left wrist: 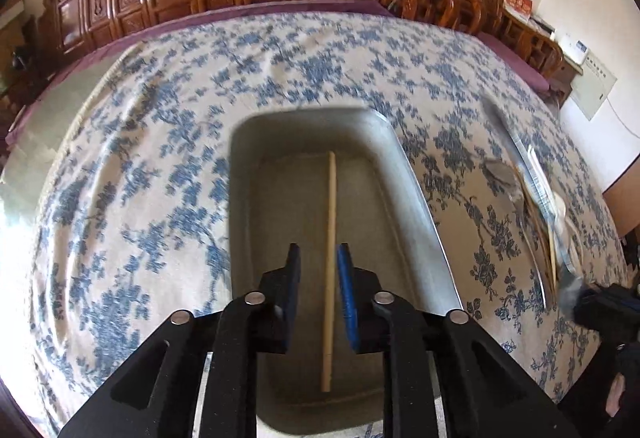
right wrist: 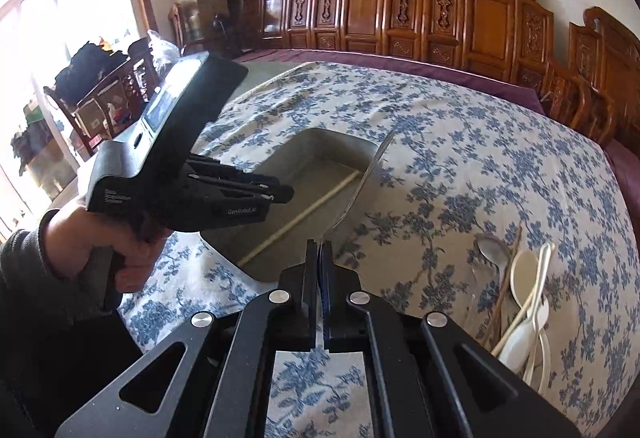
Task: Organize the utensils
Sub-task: 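Lower the chopstick into the grey tray and open the left gripper while the right drops the metal spoon in, then move both grippers back from the tray to the utensil pile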
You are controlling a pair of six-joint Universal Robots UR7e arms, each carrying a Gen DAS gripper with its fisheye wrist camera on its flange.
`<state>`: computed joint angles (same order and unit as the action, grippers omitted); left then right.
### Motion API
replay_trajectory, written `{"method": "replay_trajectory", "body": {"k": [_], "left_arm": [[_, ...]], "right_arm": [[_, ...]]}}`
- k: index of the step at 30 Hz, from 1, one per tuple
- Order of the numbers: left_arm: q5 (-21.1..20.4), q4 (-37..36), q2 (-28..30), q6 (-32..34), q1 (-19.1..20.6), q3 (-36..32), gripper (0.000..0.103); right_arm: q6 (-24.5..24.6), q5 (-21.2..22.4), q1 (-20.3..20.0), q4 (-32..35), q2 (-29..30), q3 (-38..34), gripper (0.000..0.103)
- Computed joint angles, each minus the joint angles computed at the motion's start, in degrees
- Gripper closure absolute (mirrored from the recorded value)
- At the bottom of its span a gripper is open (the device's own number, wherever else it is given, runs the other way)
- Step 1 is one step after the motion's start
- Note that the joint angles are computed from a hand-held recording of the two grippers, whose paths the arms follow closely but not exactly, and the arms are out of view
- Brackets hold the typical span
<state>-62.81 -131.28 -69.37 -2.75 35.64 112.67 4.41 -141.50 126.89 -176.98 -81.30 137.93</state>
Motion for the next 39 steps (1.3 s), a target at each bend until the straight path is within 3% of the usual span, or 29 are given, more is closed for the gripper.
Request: {"method": "replay_trajectory", "body": {"k": [8,23,32,39], "left_arm": [[1.8,-1.2,-2.4,0.6,1.5,-1.1,0.076],[3.8,-1.7,-4.2,0.5,3.5,-2.3,0.076],[3.7,-2.3,-4.2,0.2,2.9,-2.0,0.076],[2.4,-4.1,-4.5,-0.1,0.6,-0.2,0.075]], "right_arm": [[-1.6,3.7,-1.9,-0.1,4.7,-3.5,0.100],[0.0,10.7,-10.2,4.0,11.0,-8.1,0.100],[-0.5,10.1,-10.1,2.1,10.7,-7.6,0.098],[0.0,5.8,-6.5,0.9,2.7,-3.1,0.098]]}}
